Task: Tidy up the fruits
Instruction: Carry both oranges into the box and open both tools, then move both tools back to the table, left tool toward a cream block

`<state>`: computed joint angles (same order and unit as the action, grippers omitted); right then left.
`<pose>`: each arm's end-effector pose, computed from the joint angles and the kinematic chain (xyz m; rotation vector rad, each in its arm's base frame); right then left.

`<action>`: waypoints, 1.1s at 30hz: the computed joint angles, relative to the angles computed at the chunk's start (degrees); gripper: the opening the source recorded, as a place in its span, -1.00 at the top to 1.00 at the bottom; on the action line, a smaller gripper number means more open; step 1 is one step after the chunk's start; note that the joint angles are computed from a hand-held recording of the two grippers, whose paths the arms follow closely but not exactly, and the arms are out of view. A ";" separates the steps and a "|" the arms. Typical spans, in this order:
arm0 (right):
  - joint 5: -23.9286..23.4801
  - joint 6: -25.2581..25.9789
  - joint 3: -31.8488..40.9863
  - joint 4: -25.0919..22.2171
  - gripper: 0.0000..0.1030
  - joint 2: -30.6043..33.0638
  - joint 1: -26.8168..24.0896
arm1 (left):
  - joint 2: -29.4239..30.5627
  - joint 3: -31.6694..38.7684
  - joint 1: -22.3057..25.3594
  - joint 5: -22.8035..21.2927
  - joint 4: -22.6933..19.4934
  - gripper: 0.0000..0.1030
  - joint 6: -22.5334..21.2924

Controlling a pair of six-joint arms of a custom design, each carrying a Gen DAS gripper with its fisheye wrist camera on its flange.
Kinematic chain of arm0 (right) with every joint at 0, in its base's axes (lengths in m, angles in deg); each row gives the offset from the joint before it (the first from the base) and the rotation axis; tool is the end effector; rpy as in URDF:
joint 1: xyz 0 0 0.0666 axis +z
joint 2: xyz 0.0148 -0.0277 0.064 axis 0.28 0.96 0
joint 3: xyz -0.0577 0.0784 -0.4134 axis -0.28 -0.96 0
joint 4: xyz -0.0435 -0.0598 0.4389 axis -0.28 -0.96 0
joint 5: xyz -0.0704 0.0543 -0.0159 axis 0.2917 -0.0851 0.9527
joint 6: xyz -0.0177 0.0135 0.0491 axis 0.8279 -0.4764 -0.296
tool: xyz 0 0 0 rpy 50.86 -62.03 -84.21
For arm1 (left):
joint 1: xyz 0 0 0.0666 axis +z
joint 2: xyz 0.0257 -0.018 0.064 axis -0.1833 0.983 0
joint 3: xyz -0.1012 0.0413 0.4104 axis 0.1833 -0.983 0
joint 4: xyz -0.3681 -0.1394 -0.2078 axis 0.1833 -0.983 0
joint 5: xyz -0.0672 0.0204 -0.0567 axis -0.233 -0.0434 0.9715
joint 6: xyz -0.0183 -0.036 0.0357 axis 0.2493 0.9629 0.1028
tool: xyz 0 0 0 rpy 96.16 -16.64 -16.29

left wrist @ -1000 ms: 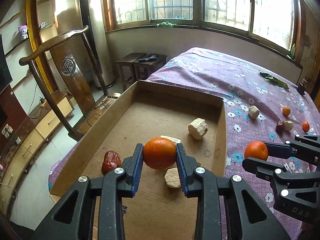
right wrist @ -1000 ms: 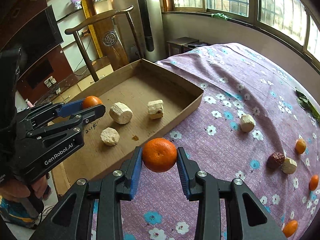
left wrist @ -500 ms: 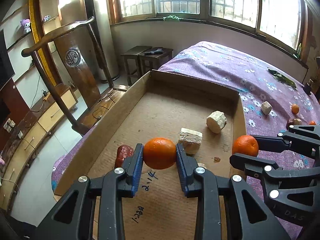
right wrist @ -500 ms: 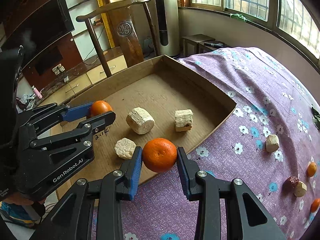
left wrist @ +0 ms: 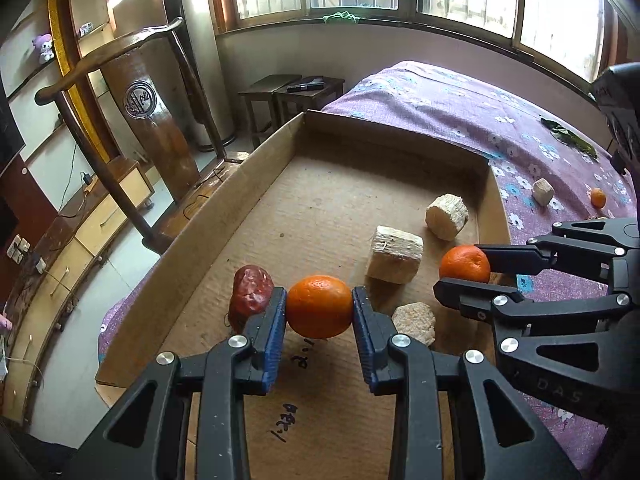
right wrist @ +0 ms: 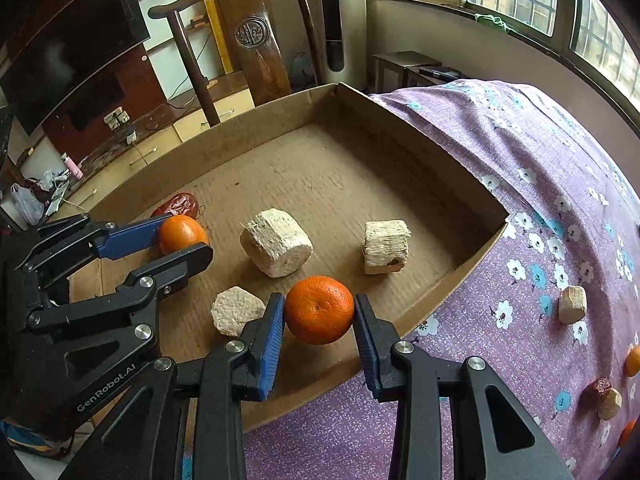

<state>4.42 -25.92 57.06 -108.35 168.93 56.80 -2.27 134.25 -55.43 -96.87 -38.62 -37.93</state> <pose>0.3716 0.3241 0.3182 -0.9772 2.4430 0.4447 0.2797 -0.2520 0.3245 -0.1998 2.4694 0.1583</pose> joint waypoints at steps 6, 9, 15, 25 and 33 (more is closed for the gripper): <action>-1.23 -0.96 0.02 0.23 0.26 0.42 0.02 | 0.66 0.18 0.22 0.75 -0.71 0.35 1.03; -1.32 -1.44 -0.64 0.54 0.26 -0.80 -0.09 | 0.62 0.24 0.28 0.20 -1.20 0.03 2.12; -2.28 -2.63 -2.00 1.64 0.25 -2.87 -0.95 | -0.50 0.22 0.05 -1.54 -2.03 -0.44 3.68; -2.32 -4.16 -5.32 2.67 0.14 -7.93 -2.01 | -0.77 1.13 -2.22 -3.35 -2.22 -0.59 4.18; -1.11 -5.84 -9.73 2.23 0.05 -14.66 -5.07 | 1.21 3.44 -5.46 -4.28 0.01 -0.66 3.19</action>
